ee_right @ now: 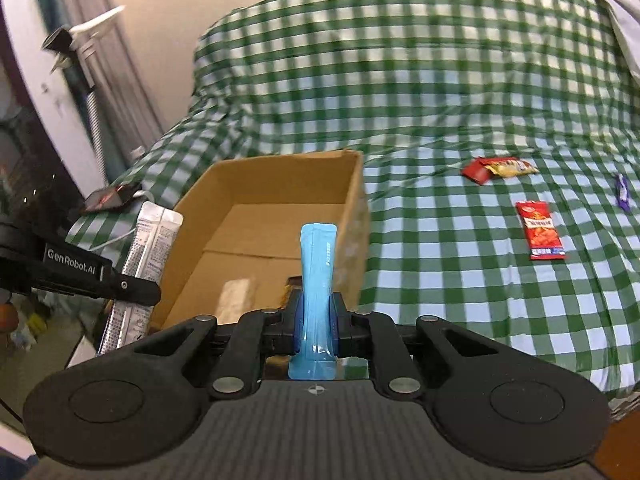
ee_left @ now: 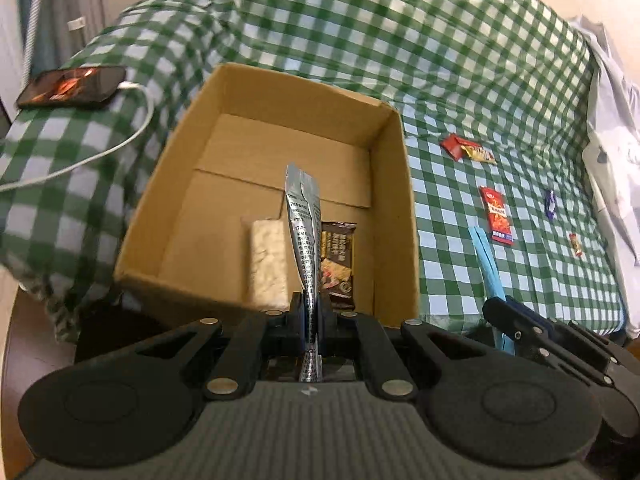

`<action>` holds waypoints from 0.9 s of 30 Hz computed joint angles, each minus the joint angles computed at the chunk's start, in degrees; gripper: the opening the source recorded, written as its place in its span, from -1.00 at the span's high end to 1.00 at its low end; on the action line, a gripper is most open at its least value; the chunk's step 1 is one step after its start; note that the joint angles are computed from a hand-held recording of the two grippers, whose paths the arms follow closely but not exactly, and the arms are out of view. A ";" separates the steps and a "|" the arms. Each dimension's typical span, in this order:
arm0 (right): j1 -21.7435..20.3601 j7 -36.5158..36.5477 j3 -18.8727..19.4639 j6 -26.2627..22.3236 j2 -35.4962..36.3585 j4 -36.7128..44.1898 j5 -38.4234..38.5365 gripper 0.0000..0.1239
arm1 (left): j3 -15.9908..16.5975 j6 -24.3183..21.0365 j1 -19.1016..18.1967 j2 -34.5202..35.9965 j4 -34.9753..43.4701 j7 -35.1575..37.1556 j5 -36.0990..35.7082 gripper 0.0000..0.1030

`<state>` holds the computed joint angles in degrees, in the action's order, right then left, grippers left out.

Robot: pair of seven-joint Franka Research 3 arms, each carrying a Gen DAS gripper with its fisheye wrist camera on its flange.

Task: Organize snacks
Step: 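Lower the silver stick pack and blue stick into the box with both tools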

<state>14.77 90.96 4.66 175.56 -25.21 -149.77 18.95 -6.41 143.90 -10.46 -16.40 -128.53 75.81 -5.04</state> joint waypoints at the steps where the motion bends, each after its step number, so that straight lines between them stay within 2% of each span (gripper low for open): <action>1: -1.06 0.81 1.53 -0.26 -0.35 0.03 -0.77 0.78 | 0.40 0.60 -0.02 -1.17 -1.20 0.50 -0.50 0.89; 6: -3.97 4.21 6.58 -1.15 -2.72 -0.55 -4.93 0.78 | 2.05 2.89 -0.59 -5.53 -5.49 2.58 -2.10 0.89; 12: -5.73 7.04 8.87 -2.71 -4.97 -0.94 -9.03 0.78 | 2.65 4.99 -0.93 -7.45 -7.44 2.60 -2.64 0.89; 27: -4.27 8.50 7.31 -3.18 -5.81 -1.68 -10.84 0.77 | 3.02 5.55 -1.09 -7.57 -7.84 1.58 -1.72 0.89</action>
<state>10.49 99.45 11.97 172.38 -31.01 -151.44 8.11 -3.39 149.44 -11.55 -23.97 -136.38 77.39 -6.76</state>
